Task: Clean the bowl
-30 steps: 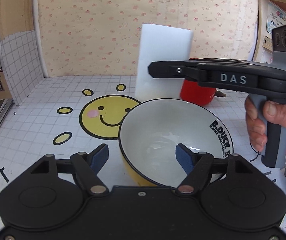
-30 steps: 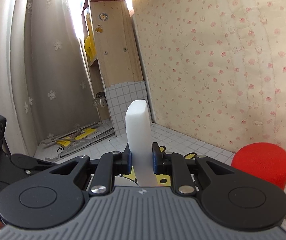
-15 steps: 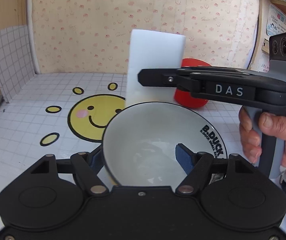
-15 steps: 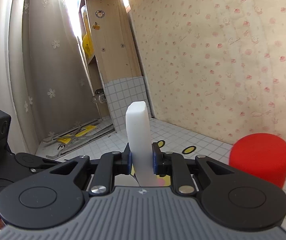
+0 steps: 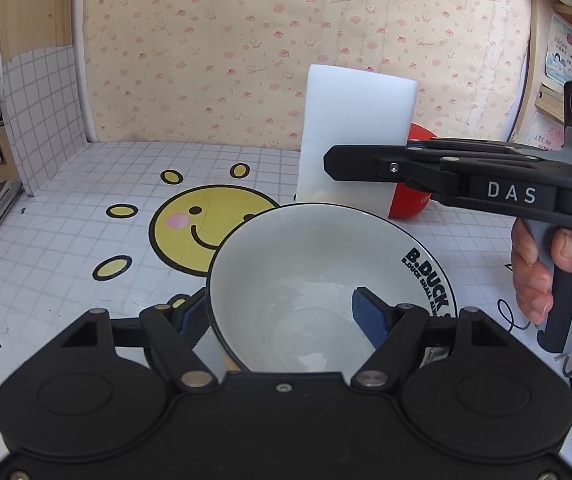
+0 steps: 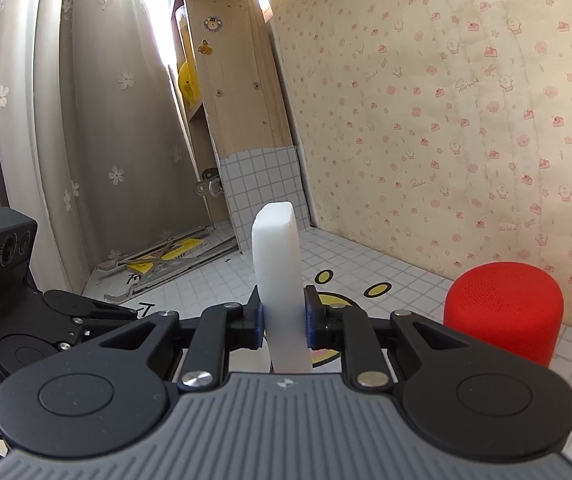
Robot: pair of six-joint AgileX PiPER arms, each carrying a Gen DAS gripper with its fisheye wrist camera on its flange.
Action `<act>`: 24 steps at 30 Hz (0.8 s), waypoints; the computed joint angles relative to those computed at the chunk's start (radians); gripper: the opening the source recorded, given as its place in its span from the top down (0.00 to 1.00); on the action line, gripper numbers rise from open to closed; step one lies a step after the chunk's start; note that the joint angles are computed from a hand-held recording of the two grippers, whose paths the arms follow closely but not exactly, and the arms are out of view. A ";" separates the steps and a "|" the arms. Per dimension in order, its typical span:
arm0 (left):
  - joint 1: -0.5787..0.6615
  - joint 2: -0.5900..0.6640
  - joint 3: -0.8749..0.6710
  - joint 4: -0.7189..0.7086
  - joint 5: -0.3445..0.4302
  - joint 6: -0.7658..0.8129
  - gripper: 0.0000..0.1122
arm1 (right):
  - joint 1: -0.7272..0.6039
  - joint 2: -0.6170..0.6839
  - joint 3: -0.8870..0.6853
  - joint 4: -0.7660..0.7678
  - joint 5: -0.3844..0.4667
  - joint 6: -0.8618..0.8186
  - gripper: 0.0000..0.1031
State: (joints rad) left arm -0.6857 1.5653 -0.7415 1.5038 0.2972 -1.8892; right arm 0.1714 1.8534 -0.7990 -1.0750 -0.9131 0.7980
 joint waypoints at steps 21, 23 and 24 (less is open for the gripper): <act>-0.016 0.015 -0.009 -0.125 0.129 0.097 0.32 | 0.070 0.037 -0.021 0.077 0.023 -0.052 0.79; -0.014 0.009 -0.003 -0.126 0.127 0.091 0.33 | 0.043 0.018 -0.011 0.020 0.022 -0.031 0.79; -0.015 0.006 -0.001 -0.121 0.129 0.084 0.36 | 0.033 0.009 -0.003 0.004 0.020 -0.030 0.79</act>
